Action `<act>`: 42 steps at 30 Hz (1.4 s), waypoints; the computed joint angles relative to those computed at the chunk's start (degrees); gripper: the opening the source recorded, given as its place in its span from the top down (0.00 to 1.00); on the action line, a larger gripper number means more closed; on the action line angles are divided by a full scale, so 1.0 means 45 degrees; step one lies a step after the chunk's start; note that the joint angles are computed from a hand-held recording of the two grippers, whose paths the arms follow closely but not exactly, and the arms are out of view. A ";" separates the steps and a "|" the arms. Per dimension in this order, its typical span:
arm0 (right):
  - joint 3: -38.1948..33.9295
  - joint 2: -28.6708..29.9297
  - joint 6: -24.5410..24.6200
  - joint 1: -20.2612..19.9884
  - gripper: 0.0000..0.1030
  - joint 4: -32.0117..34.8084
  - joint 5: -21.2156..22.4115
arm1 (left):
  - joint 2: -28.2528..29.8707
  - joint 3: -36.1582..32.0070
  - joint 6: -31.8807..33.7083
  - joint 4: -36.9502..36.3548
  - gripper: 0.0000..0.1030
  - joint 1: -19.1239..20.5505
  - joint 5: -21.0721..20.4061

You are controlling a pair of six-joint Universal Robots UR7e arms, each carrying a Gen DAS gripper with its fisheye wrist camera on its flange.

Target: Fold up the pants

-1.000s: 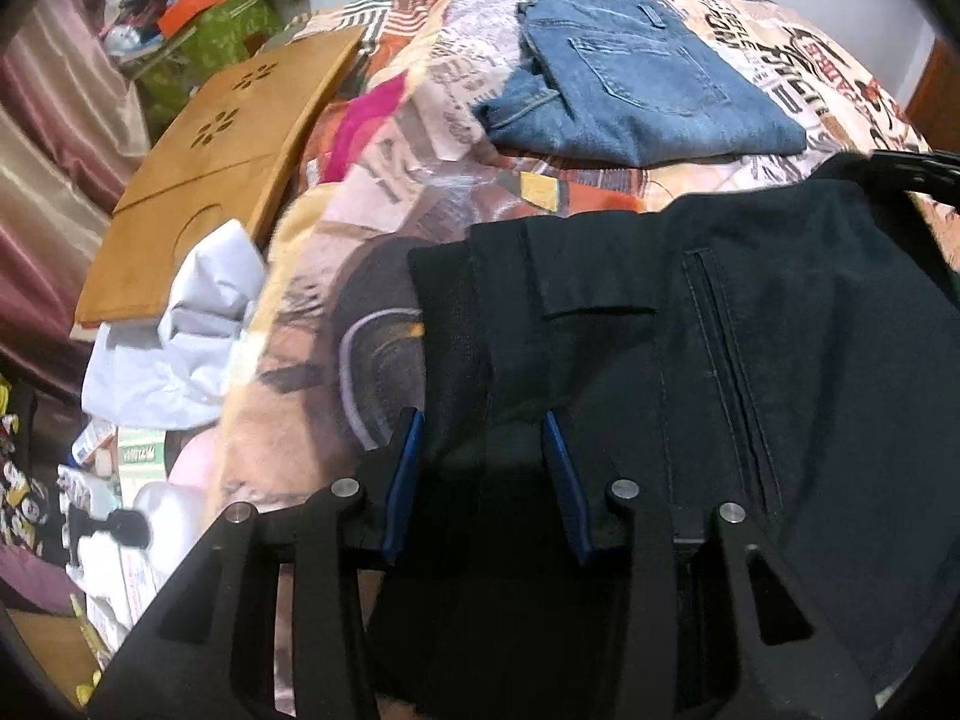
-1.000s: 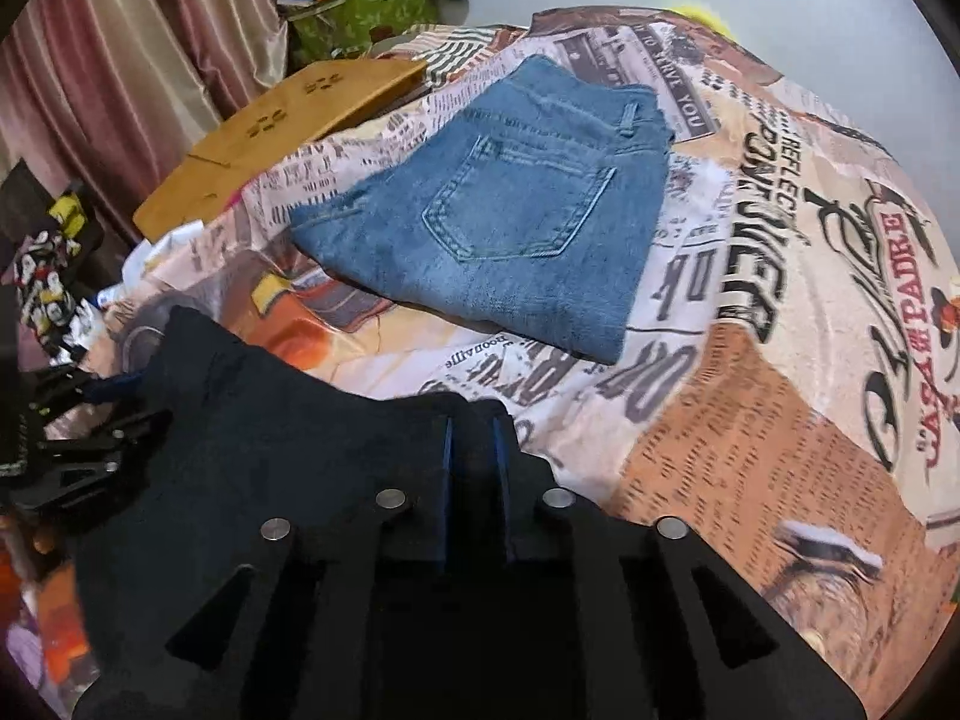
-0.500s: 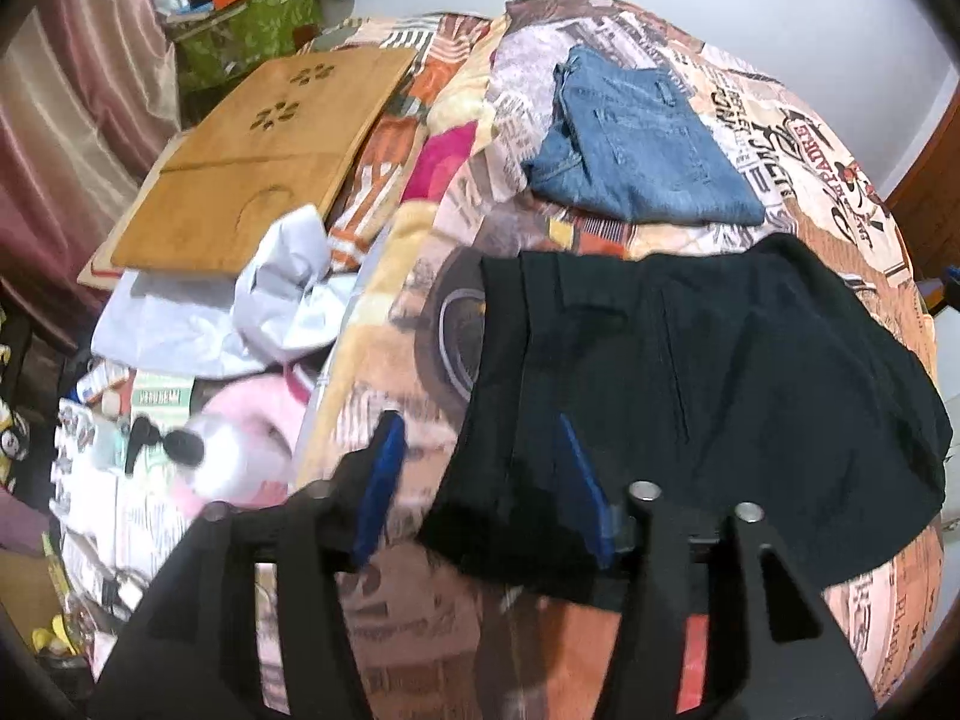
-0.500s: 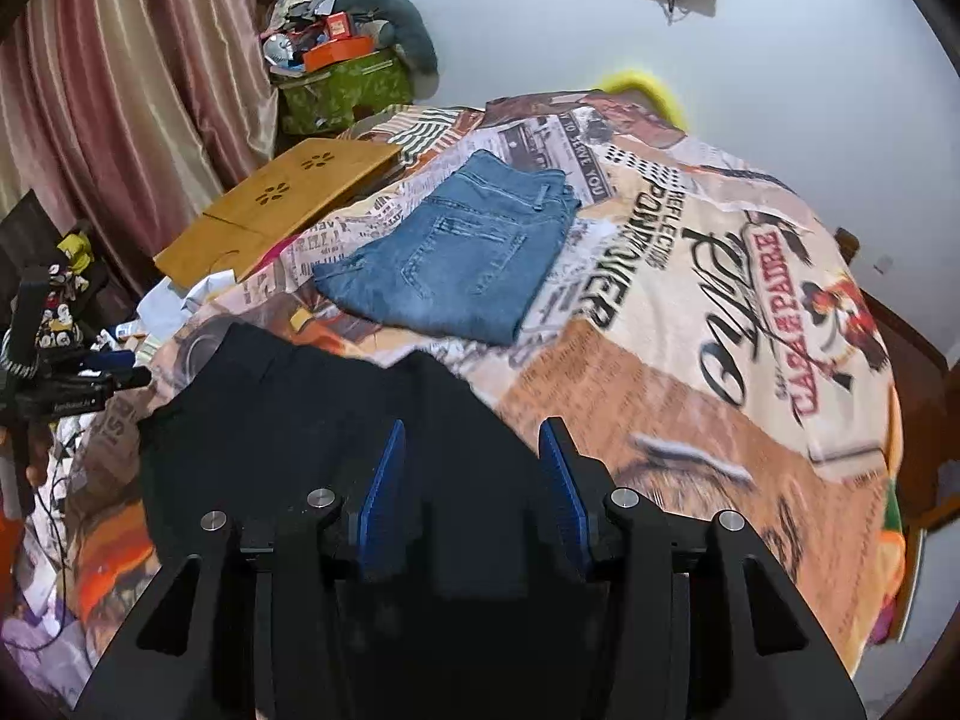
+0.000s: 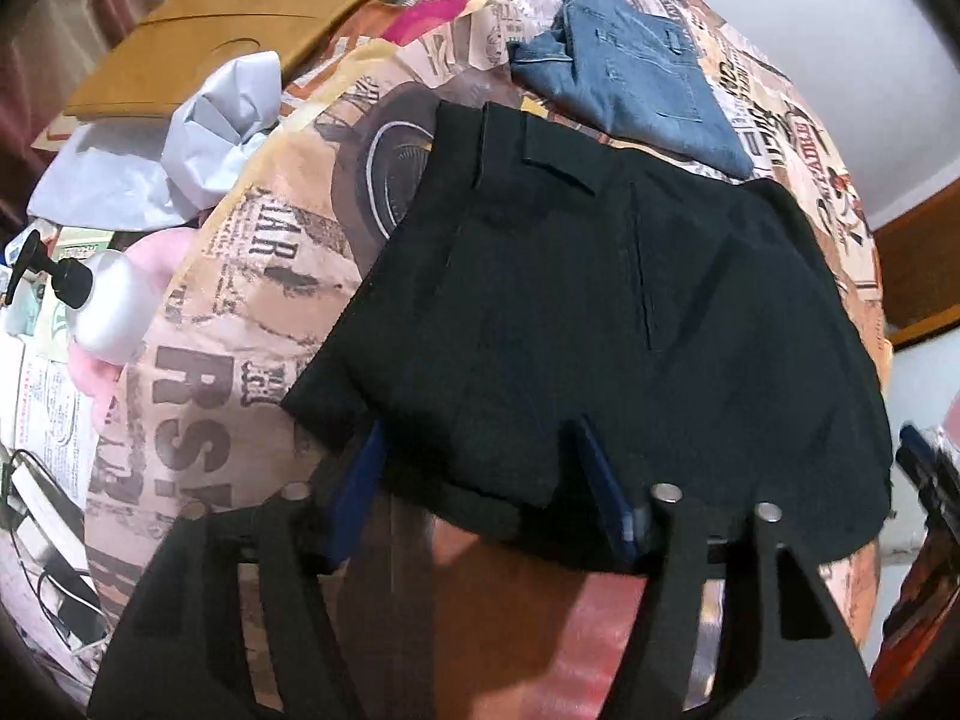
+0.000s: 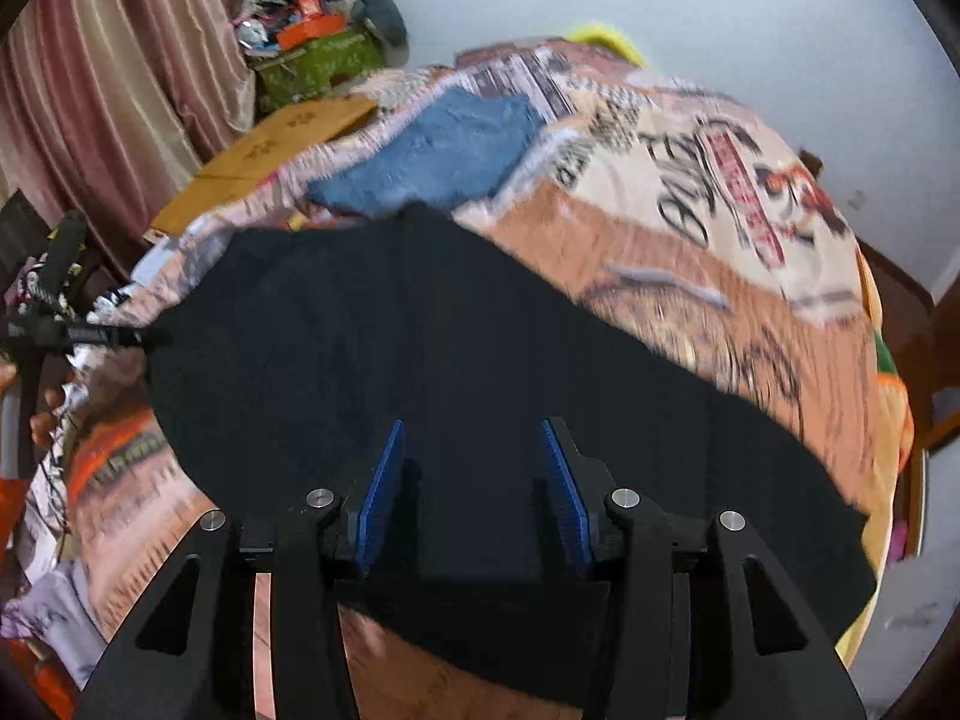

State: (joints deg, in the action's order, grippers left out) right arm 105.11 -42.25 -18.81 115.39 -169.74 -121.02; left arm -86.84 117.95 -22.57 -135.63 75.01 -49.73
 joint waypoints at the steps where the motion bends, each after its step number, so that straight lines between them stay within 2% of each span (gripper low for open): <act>1: 0.0127 -0.0035 0.0104 -0.0057 0.58 -0.0007 -0.0059 | 0.0042 0.0041 -0.0026 -0.0050 0.48 -0.0074 0.0178; 2: 0.0247 -0.0061 0.0260 -0.0124 0.58 0.0022 -0.0087 | 0.0043 0.0080 -0.0029 -0.0142 0.55 -0.0113 0.0246; 3: 0.0368 -0.0098 0.0404 -0.0200 0.58 0.0050 -0.0046 | 0.0047 0.0160 -0.0082 -0.0251 0.69 -0.0205 0.0421; 4: 0.0487 -0.0138 0.0522 -0.0261 0.58 0.0059 0.0028 | 0.0104 0.0191 -0.0316 -0.0028 0.77 -0.0391 0.1075; 7: 0.0756 -0.0212 0.0765 -0.0398 0.56 -0.0130 0.0208 | 0.0070 0.0289 -0.0167 0.0005 0.83 -0.0641 0.1670; 8: 0.0832 -0.0208 0.0812 -0.0408 0.52 -0.0313 0.0181 | 0.0069 0.0377 -0.0120 0.0047 0.84 -0.0866 0.2109; 9: 0.0873 -0.0212 0.0856 -0.0435 0.49 -0.0445 0.0181 | 0.0033 0.0502 -0.0011 -0.0049 0.85 -0.1076 0.2554; 14: 0.1049 -0.0348 0.1096 -0.0495 0.49 -0.0505 0.0422 | -0.0462 0.0999 0.1009 -0.1139 0.86 -0.1974 0.4096; 20: 0.1208 -0.0389 0.1282 -0.0461 0.49 -0.0671 0.0517 | -0.0825 0.1067 0.1059 -0.0939 0.85 -0.1929 0.4089; 25: 0.1611 -0.0636 0.1768 -0.0488 0.49 -0.1122 0.0635 | -0.0284 0.1140 0.0402 -0.0655 0.85 -0.0922 0.3347; 28: 0.2040 -0.1020 0.1893 -0.0488 0.49 -0.1549 0.0304 | 0.0074 0.1497 0.0689 -0.1372 0.84 -0.0866 0.3810; 30: 0.2389 -0.1336 0.2011 -0.0540 0.49 -0.1943 -0.0065 | 0.0234 0.1507 0.0546 -0.1149 0.84 -0.1037 0.4291; 39: 0.4053 -0.3546 0.2755 -0.1959 0.49 -0.3927 -0.1654 | 0.0474 0.1316 -0.0042 -0.0211 0.82 -0.1135 0.4818; 42: 0.4158 -0.4059 0.2852 -0.2604 0.48 -0.4306 -0.1711 | 0.0697 0.1233 -0.0322 0.0232 0.82 -0.1222 0.5214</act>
State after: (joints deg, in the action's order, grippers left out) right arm 123.82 -60.52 -5.98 103.67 -189.12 -128.71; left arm -83.70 123.50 -24.02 -134.59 69.51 -26.27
